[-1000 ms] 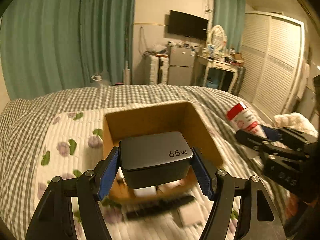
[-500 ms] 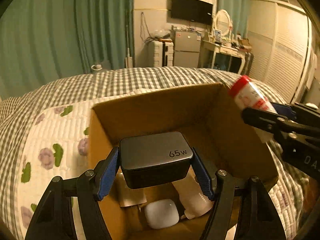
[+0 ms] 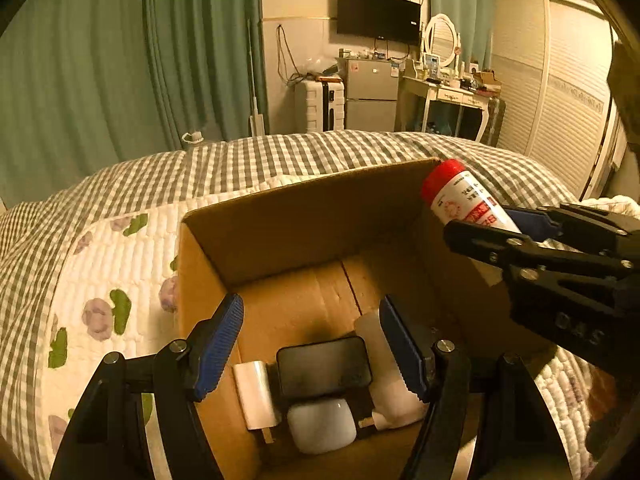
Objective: Organize rigid objects
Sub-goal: 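Grasp the black charger with the left tool while the right tool carries the bottle to the box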
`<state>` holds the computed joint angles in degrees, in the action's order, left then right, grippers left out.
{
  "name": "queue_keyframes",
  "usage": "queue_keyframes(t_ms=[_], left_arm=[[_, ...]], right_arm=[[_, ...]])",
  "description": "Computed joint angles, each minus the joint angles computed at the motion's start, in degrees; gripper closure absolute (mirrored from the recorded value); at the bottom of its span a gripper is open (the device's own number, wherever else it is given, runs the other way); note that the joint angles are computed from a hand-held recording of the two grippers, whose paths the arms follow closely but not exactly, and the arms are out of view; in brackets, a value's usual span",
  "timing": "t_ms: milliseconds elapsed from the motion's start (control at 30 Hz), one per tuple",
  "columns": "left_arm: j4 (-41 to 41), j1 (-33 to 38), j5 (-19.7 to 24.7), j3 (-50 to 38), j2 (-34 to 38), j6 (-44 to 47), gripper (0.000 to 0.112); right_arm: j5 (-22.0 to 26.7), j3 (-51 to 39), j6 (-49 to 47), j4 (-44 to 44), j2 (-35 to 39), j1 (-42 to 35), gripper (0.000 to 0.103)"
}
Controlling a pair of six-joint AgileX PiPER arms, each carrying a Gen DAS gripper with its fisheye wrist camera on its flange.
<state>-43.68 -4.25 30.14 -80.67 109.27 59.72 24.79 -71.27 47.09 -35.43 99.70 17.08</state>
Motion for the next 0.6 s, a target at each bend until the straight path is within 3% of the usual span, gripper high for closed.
queue_keyframes(t_ms=[167, 200, 233, 300, 600], left_arm=[[-0.85, 3.45, 4.47, 0.67, -3.41, -1.08, 0.039], [-1.23, 3.98, 4.92, 1.19, -4.34, -0.92, 0.039], [-1.79, 4.69, 5.3, 1.91, -5.44, -0.42, 0.039], [-3.6, 6.23, 5.76, 4.53, -8.61, 1.53, 0.039], [-5.69, 11.98, 10.45, 13.82, -18.28, 7.49, 0.035]], right_arm=[[1.95, -1.63, -2.49, 2.6, -0.04, 0.84, 0.066], [2.88, -1.8, -1.32, 1.74, -0.23, 1.31, 0.063], [3.37, -1.4, 0.93, -0.07, -1.05, 2.05, 0.053], [3.9, 0.05, 5.09, -3.8, -3.3, 3.41, 0.042], [13.11, 6.46, 14.59, -8.33, -13.54, 12.05, 0.038]])
